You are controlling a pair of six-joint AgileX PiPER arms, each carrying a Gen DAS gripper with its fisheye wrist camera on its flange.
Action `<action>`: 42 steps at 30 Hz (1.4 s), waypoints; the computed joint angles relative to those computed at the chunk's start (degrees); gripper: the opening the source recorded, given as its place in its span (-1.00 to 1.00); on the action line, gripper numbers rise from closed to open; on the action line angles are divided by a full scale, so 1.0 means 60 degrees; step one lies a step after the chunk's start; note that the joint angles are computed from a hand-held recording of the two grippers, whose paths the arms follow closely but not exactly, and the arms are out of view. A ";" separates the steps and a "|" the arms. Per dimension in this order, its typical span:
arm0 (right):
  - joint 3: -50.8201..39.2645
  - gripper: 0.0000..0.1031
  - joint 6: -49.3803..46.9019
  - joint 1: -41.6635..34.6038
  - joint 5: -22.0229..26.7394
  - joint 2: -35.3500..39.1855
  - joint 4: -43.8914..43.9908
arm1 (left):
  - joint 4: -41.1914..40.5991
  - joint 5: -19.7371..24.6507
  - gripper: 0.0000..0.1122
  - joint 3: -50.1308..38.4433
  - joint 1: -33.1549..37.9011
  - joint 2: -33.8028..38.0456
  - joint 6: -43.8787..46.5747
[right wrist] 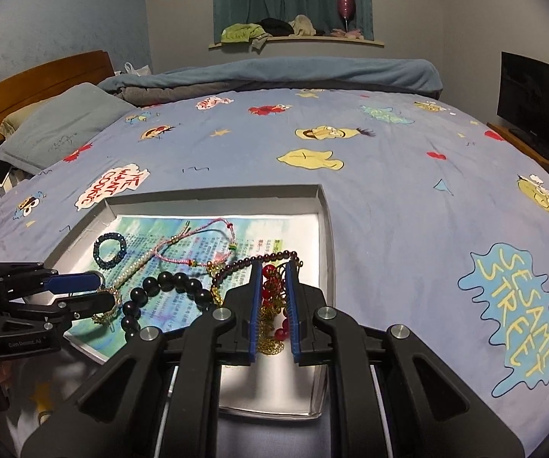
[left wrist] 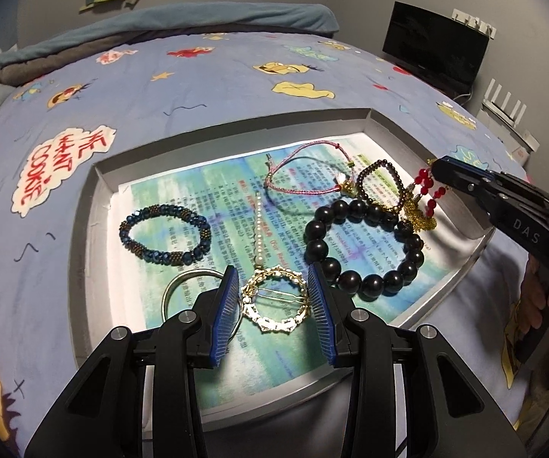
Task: Organize jewelry
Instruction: 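Carry the gold brooch and red-gold tassel over the gray box, then move both open tools back over the silver ring and black hair tie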
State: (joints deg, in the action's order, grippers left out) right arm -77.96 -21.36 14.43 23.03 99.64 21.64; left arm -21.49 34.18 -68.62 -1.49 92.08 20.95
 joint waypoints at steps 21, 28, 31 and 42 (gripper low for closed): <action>0.0749 -0.03 -0.1160 -0.0154 0.0383 -0.0702 0.1328 | 0.1621 -0.0462 0.32 0.0431 -0.0445 -0.0753 -0.1638; 0.1257 0.76 -0.1197 -0.0280 0.0285 -0.1307 0.1590 | 0.3136 -0.0661 0.62 0.0659 -0.0365 -0.1121 -0.3387; 0.1381 0.89 -0.1208 -0.0347 0.0315 -0.1475 0.1655 | 0.3486 -0.0662 0.65 0.0718 -0.0232 -0.1208 -0.3806; 0.1872 0.89 0.0293 0.0184 -0.0011 -0.1926 -0.0198 | 0.4509 -0.0902 0.67 0.1395 0.0197 -0.1943 -0.4667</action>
State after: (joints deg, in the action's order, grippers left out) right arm -66.72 -19.61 15.53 22.97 88.08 20.45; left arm 5.57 28.77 -60.25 -0.31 80.42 -7.06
